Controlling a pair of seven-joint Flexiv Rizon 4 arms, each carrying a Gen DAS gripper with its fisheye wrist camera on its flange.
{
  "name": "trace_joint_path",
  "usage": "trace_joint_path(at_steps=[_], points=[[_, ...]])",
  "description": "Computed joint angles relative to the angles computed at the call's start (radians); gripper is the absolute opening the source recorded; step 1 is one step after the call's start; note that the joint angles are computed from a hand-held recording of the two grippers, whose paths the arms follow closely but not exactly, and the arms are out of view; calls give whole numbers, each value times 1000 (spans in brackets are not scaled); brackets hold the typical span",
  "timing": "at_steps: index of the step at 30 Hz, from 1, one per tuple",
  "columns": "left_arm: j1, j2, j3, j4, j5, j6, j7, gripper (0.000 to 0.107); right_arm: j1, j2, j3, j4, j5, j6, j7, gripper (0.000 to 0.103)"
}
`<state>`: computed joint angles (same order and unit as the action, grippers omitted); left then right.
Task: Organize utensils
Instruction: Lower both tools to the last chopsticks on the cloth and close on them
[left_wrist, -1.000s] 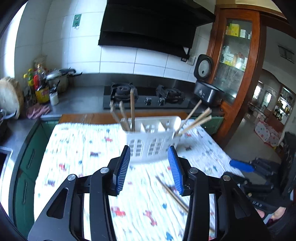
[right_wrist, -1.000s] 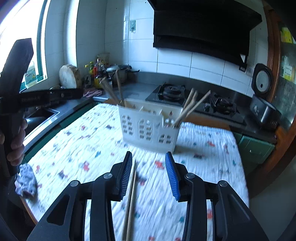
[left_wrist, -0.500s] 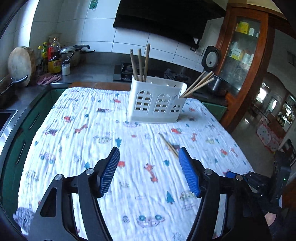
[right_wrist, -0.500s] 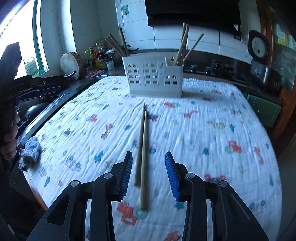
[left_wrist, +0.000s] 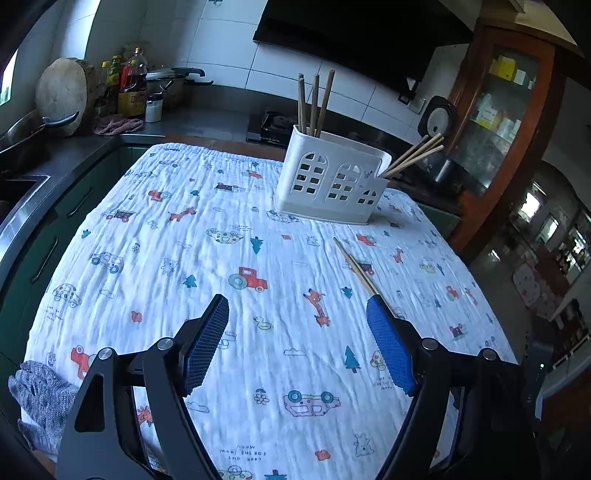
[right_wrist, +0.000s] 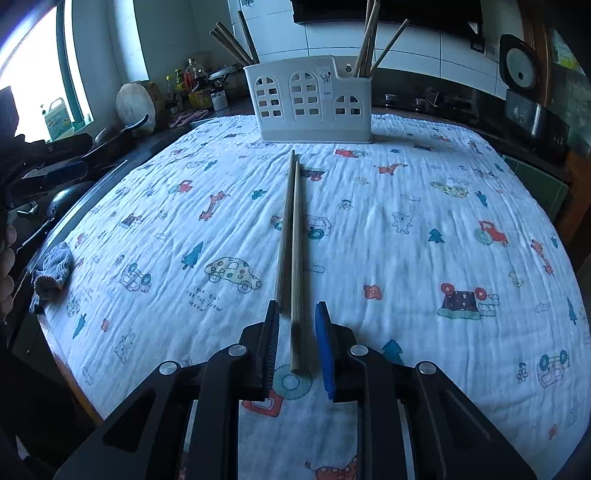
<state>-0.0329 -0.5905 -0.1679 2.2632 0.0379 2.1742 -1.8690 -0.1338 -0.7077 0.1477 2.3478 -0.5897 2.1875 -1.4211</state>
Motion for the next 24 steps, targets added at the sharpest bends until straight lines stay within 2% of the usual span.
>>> trace_joint_path(at_steps=[7,14,18,20,24], points=[[24,-15,-15,4,22,2,-17,77,12,-8,-6,-26,14,-30,0,17],[11,-19,-8,4,17,-6,-12,77,40,-19,-7,-58,47,-53,-13,14],[-5,-28,-8,-5,7,-18,-5,77,96,-21,-37,-61,108,-42,-55,13],[-14,-34,-11,-10,2,-27,0,77,134,-21,-59,-58,156,-27,-87,8],[-57,-53,-4,-28,-29,-38,12,77,86,-25,-27,-57,136,-22,-78,7]])
